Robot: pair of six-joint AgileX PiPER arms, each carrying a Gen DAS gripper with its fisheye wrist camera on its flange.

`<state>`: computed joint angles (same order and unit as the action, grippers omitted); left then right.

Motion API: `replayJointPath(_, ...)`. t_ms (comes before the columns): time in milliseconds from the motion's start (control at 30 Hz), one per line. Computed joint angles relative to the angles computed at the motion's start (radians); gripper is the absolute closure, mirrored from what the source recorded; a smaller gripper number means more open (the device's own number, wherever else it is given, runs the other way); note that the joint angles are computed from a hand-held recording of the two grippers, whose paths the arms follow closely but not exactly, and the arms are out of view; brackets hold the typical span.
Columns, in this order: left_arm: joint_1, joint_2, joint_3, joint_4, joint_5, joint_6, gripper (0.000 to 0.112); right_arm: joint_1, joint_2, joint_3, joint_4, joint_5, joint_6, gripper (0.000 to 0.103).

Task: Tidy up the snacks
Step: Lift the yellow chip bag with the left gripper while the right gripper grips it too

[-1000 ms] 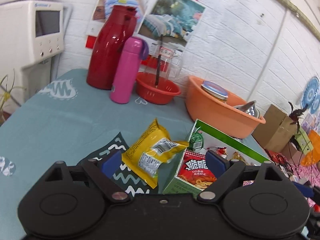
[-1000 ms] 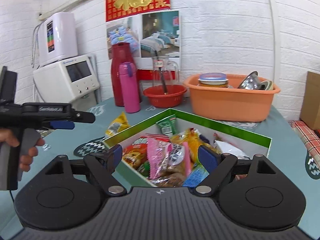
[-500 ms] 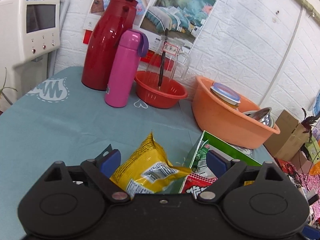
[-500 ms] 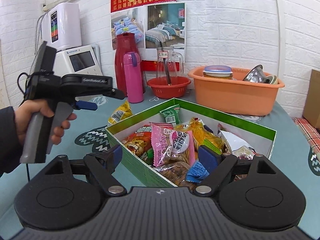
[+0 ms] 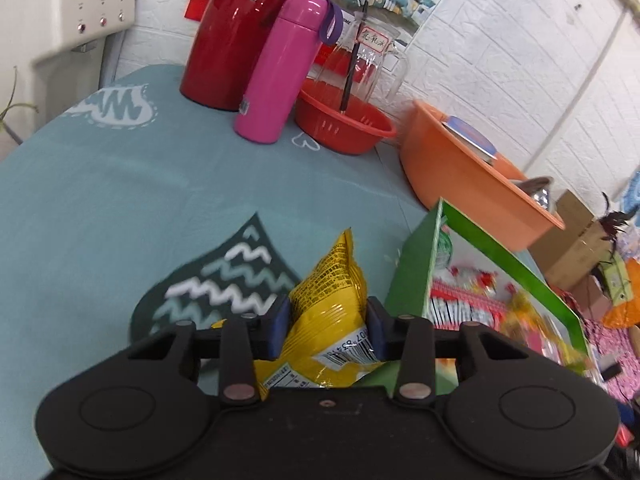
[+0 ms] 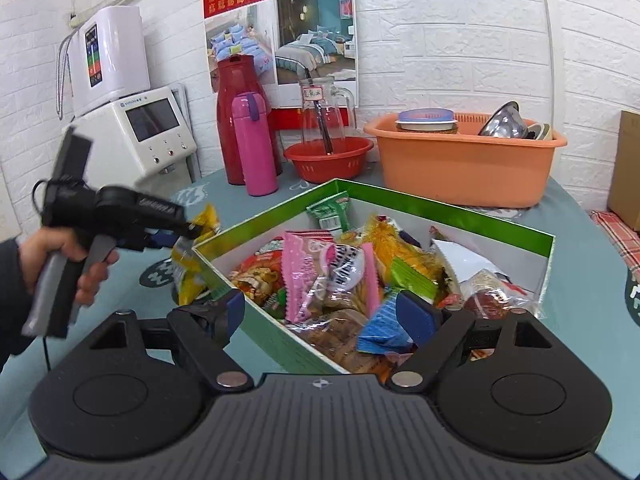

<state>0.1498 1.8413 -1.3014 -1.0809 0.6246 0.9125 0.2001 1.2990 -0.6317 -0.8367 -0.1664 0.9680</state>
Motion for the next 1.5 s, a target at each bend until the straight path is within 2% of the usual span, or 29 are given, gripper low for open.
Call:
replayJointPath(133, 0.096, -0.129, 0.175, -0.059, 0.1, 0.143, 0.041, 0.065, -0.003, -0.005, -0.054, -0.007, 0.067, 0.0)
replayJointPath(233, 0.14, -0.198, 0.253, -0.045, 0.172, 0.182, 0.038, 0.132, -0.005, -0.007, -0.071, 0.012, 0.085, 0.0)
replayJointPath(300, 0.173, -0.239, 0.3, -0.037, 0.233, 0.22, 0.036, 0.168, -0.005, -0.006, -0.203, 0.012, 0.22, 0.0)
replayJointPath(433, 0.296, -0.32, 0.4, -0.072, 0.333, 0.302, 0.009, 0.24, 0.005, -0.002, -0.51, 0.018, 0.516, 0.0)
replayJointPath(467, 0.334, -0.334, 0.42, -0.09, 0.349, 0.319, 0.009, 0.255, 0.012, -0.004, -0.563, 0.02, 0.568, 0.0)
replayJointPath(600, 0.462, -0.328, 0.449, -0.087, 0.427, 0.318, 0.009, 0.302, 0.06, -0.032, -0.648, 0.024, 0.653, 0.0)
replayJointPath(700, 0.509, -0.301, 0.464, -0.092, 0.477, 0.304, 0.009, 0.316, 0.111, -0.069, -0.662, 0.015, 0.679, 0.0)
replayJointPath(767, 0.526, -0.282, 0.473, -0.104, 0.509, 0.309, 0.009, 0.313, 0.135, -0.086, -0.663, -0.02, 0.67, 0.0)
replayJointPath(867, 0.521, -0.258, 0.474, -0.12, 0.523, 0.301, 0.009, 0.304, 0.166, -0.107, -0.604, -0.062, 0.587, 0.0)
replayJointPath(1033, 0.498, -0.234, 0.472, -0.173, 0.509, 0.301, 0.009, 0.236, 0.226, -0.149, -0.639, -0.165, 0.66, 0.0)
replayJointPath(1233, 0.444, -0.179, 0.445, -0.169, 0.497, 0.301, 0.009, 0.175, 0.268, -0.142, -0.613, -0.286, 0.686, 0.0)
replayJointPath(1300, 0.44, -0.162, 0.449, -0.173, 0.505, 0.312, 0.011, 0.163, 0.272, -0.141, -0.635, -0.317, 0.707, 0.0)
replayJointPath(1367, 0.433, -0.16, 0.455, -0.172, 0.501, 0.317, 0.02, 0.161, 0.275, -0.14, -0.653, -0.332, 0.721, 0.0)
replayJointPath(1400, 0.431, -0.164, 0.462, -0.176, 0.493, 0.325, 0.022, 0.167, 0.274, -0.137, -0.654, -0.324, 0.726, 0.005)
replayJointPath(1433, 0.428, -0.171, 0.468, -0.176, 0.485, 0.332, 0.03, 0.173, 0.27, -0.13, -0.638, -0.312, 0.713, 0.007)
replayJointPath(1467, 0.428, -0.171, 0.467, -0.173, 0.487, 0.34, 0.043, 0.179, 0.265, -0.122, -0.62, -0.302, 0.696, 0.011)
replayJointPath(1500, 0.429, -0.173, 0.469, -0.169, 0.487, 0.341, 0.049, 0.189, 0.257, -0.114, -0.61, -0.28, 0.684, 0.018)
